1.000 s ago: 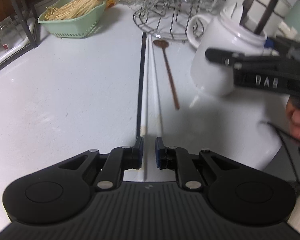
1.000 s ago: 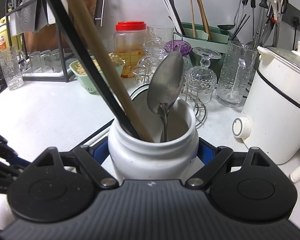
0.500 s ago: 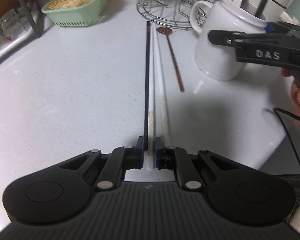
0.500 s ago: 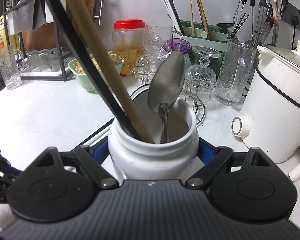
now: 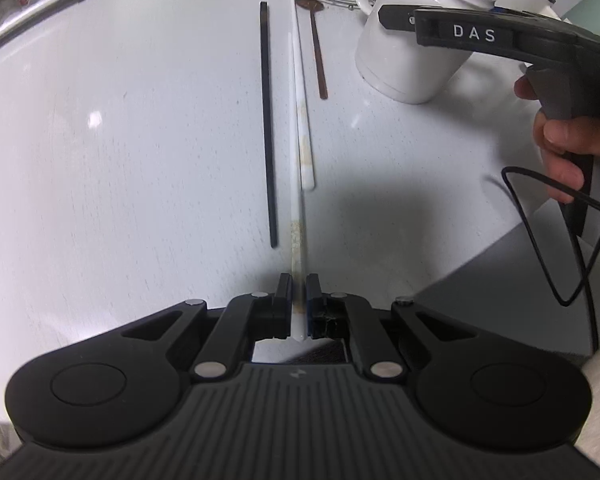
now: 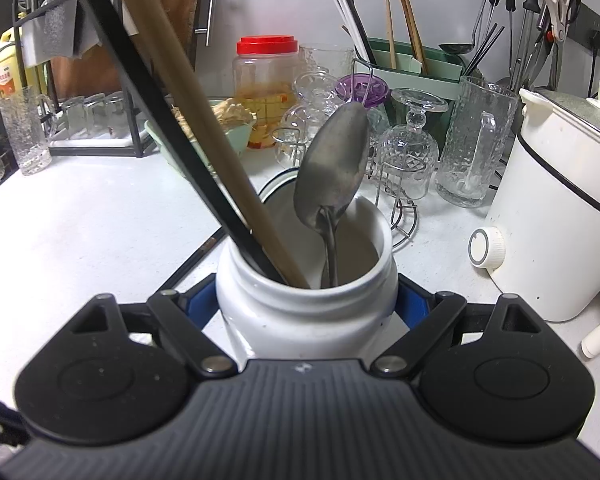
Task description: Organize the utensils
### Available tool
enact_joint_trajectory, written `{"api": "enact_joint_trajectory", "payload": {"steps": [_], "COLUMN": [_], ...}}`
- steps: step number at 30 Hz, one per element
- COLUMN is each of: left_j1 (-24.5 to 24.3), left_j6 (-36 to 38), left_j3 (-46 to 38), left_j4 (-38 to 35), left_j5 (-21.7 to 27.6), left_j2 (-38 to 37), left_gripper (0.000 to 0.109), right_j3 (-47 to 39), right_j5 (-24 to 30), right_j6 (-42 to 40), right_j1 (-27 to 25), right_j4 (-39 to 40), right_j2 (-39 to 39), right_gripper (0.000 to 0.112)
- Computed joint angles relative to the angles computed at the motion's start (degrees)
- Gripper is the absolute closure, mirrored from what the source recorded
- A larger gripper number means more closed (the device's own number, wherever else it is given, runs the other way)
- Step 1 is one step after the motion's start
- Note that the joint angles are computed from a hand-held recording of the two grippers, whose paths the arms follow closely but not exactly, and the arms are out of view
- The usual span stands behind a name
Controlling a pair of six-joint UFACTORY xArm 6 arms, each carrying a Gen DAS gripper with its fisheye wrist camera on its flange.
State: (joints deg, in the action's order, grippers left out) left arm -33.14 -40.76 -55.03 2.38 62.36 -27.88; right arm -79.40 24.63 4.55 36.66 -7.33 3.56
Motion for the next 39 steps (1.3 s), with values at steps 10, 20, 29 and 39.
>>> {"api": "enact_joint_trajectory", "payload": {"steps": [10, 20, 29, 39], "left_j1": [-1.3, -1.0, 0.7, -0.7], "left_j6": [-1.7, -5.6, -5.5, -3.6], "left_j3": [-0.7, -2.9, -2.9, -5.7], "left_j4": [-0.2, 5.6, 7.2, 9.4], "left_j5": [0.5, 0.4, -0.1, 3.1], "left_j2": [0.1, 0.9, 2.8, 5.3], "left_gripper": [0.101, 0.063, 0.064, 0.097], "right_j3": [0.8, 2.9, 4.0, 4.3], "right_j5": [-0.5, -1.1, -2.0, -1.7], "right_j6": [0.2, 0.5, 2.9, 6.5], "right_j1": [0.0, 0.4, 0.5, 1.0], "right_j4": [-0.1, -0.4, -2.2, -5.6], "right_j2": [-0.5, -2.3, -3.0, -3.2], "right_gripper": [0.021, 0.021, 0.021, 0.021]}}
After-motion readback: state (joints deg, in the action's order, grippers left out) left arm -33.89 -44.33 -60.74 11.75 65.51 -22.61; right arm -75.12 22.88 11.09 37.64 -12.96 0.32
